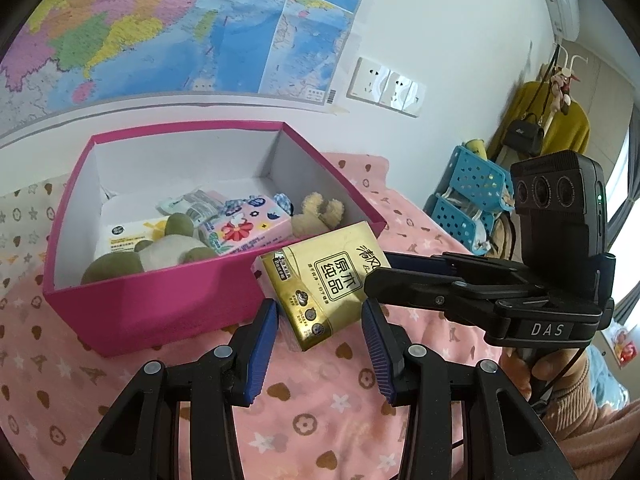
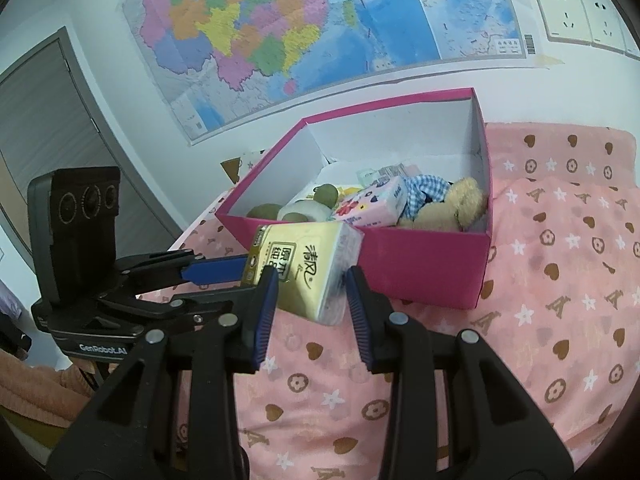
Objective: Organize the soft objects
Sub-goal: 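Lift the yellow tissue pack and carry it toward the box, then lower the yellow tissue pack into the box and open the right gripper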
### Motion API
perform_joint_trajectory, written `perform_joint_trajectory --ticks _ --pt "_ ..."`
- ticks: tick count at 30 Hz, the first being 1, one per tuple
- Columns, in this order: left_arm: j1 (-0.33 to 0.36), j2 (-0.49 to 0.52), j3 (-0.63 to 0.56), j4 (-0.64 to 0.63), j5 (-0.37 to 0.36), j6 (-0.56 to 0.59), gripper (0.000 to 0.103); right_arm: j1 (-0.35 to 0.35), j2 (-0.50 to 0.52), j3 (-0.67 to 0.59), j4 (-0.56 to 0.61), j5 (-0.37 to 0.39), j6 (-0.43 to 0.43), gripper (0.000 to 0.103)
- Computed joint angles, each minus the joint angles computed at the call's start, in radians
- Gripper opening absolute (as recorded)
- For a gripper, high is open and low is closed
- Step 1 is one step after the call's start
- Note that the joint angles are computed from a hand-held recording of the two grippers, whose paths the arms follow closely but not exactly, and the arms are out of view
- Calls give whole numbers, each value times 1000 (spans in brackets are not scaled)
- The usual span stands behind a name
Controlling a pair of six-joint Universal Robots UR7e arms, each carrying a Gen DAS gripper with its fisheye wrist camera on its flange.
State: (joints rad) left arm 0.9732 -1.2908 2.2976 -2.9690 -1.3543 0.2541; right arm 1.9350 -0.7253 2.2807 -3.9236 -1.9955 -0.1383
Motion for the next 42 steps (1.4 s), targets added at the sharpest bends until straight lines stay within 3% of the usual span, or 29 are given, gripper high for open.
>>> perform_joint_trajectory --ticks 42 --pt "28 83 -138 10 19 26 43 -30 -40 -108 105 22 -70 38"
